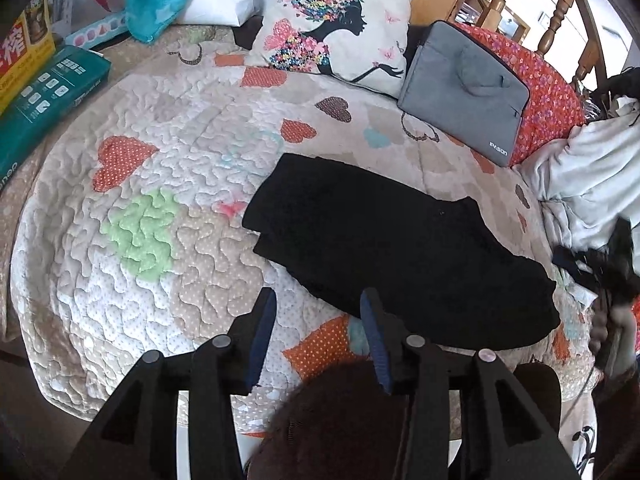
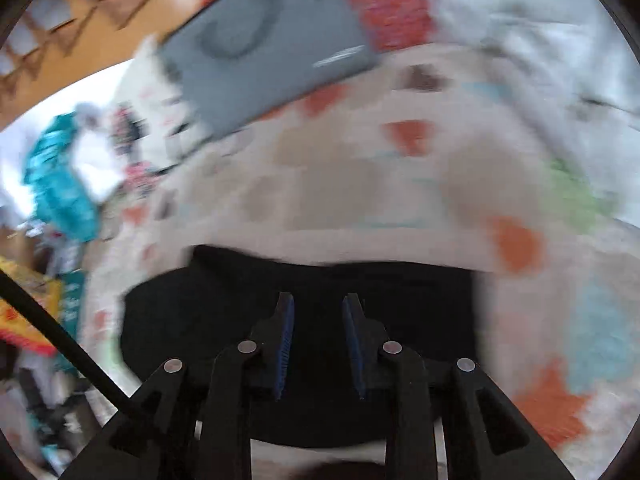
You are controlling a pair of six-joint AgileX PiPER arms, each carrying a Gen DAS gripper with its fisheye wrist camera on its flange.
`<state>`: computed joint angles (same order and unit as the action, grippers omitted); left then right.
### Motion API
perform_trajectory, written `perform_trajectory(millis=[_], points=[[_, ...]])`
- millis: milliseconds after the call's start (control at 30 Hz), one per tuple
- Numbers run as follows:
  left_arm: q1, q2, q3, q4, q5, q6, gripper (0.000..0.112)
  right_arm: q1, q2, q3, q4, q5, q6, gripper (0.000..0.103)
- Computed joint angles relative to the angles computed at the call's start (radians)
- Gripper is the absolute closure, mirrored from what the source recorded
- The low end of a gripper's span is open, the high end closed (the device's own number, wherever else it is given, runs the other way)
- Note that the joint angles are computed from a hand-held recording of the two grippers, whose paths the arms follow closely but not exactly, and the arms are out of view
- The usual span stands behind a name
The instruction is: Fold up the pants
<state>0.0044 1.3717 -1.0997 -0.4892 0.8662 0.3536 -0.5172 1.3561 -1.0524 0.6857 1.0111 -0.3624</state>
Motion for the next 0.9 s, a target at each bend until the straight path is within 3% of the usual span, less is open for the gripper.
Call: perform_trajectory(millis=[33, 100, 167, 300, 333, 367, 400, 500, 567, 733, 800, 867, 900], points=[[0.008, 0.003, 0.0, -0.007, -0.002, 0.007, 0.062, 0.075, 0.028, -0.028, -0.02, -0.029, 0.03, 0.047], [0.031, 0.019, -0.008, -0.022, -0.009, 0.019, 0.061, 0.219, 0.121, -0.121, -0.11, -0.089, 0.114, 0.036], [0.054, 0.052, -0.029, -0.038, -0.013, 0.031, 0.061, 0.324, 0.236, -0.244, -0.181, -0.099, 0.189, 0.036], [0.093, 0.156, -0.084, -0.101, -0.023, 0.067, 0.061, 0.446, 0.433, -0.466, -0.261, -0.037, 0.265, 0.036], [0.097, 0.186, -0.099, -0.115, -0.029, 0.068, 0.061, 0.467, 0.473, -0.502, -0.281, -0.015, 0.282, 0.043], [0.101, 0.215, -0.113, -0.128, -0.033, 0.067, 0.061, 0.487, 0.532, -0.569, -0.299, 0.029, 0.299, 0.056], [0.105, 0.243, -0.128, -0.145, -0.037, 0.065, 0.061, 0.508, 0.604, -0.653, -0.317, 0.097, 0.311, 0.098], [0.122, 0.299, -0.156, -0.201, -0.037, 0.079, 0.061, 0.566, 0.711, -0.809, -0.451, 0.153, 0.381, 0.1], [0.127, 0.329, -0.174, -0.215, -0.034, 0.076, 0.061, 0.559, 0.755, -0.885, -0.454, 0.17, 0.421, 0.101], [0.157, 0.402, -0.213, -0.285, -0.005, 0.099, 0.059, 0.616, 0.807, -0.965, -0.597, 0.192, 0.507, 0.1], [0.159, 0.434, -0.23, -0.326, 0.016, 0.117, 0.052, 0.624, 0.77, -0.93, -0.603, 0.181, 0.515, 0.094], [0.133, 0.468, -0.257, -0.324, 0.019, 0.121, 0.051, 0.609, 0.709, -0.871, -0.584, 0.153, 0.511, 0.064], [0.111, 0.488, -0.275, -0.309, 0.016, 0.117, 0.051, 0.604, 0.666, -0.82, -0.589, 0.123, 0.518, 0.044]])
